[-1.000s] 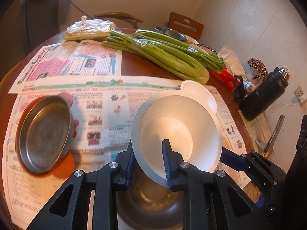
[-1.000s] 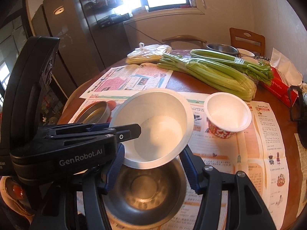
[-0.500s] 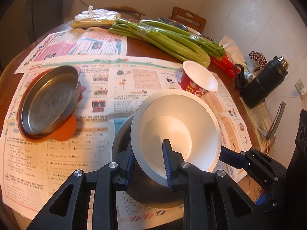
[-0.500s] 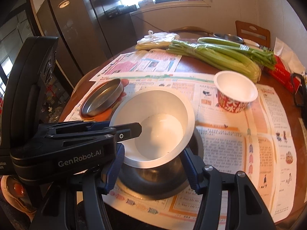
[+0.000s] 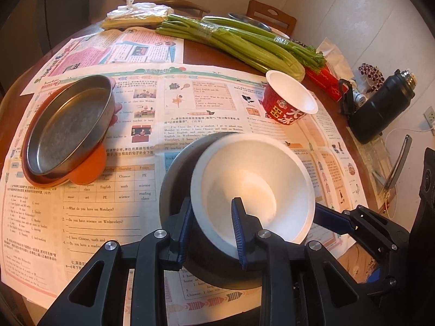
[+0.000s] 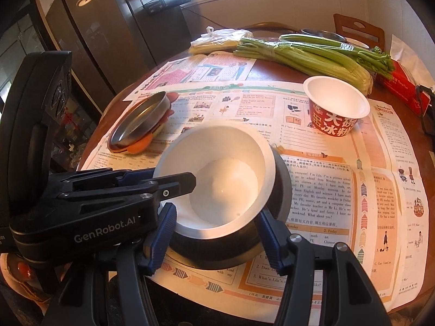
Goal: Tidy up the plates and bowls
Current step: 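Lift the white paper bowl and lower it into the steel bowl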
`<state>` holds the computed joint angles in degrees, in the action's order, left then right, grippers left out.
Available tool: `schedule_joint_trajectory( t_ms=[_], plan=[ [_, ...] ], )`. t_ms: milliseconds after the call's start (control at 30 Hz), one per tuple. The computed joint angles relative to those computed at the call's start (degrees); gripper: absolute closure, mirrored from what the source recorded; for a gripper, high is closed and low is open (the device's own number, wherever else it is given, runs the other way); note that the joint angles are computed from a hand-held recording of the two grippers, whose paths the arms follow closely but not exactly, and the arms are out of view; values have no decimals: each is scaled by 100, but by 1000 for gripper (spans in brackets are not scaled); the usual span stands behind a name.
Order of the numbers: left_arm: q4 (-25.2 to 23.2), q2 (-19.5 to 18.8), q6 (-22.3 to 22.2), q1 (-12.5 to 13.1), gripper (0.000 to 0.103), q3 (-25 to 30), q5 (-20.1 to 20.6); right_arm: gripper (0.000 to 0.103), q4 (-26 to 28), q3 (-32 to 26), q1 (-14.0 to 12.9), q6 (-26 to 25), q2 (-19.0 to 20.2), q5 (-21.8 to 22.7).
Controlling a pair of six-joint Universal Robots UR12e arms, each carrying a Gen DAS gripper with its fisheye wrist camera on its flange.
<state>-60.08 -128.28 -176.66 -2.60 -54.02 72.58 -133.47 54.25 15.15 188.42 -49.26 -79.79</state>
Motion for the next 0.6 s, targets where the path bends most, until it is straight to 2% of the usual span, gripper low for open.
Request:
schedule_joint_trajectory(
  t_ms=[333,600],
  plan=[
    [70,-7,-23,37,74,46,8,43,23,-50,-8,19,9,-150],
    [226,16,-61,79,73,61,-149,43,-94,-14,-26,94,-36,-282]
  ],
)
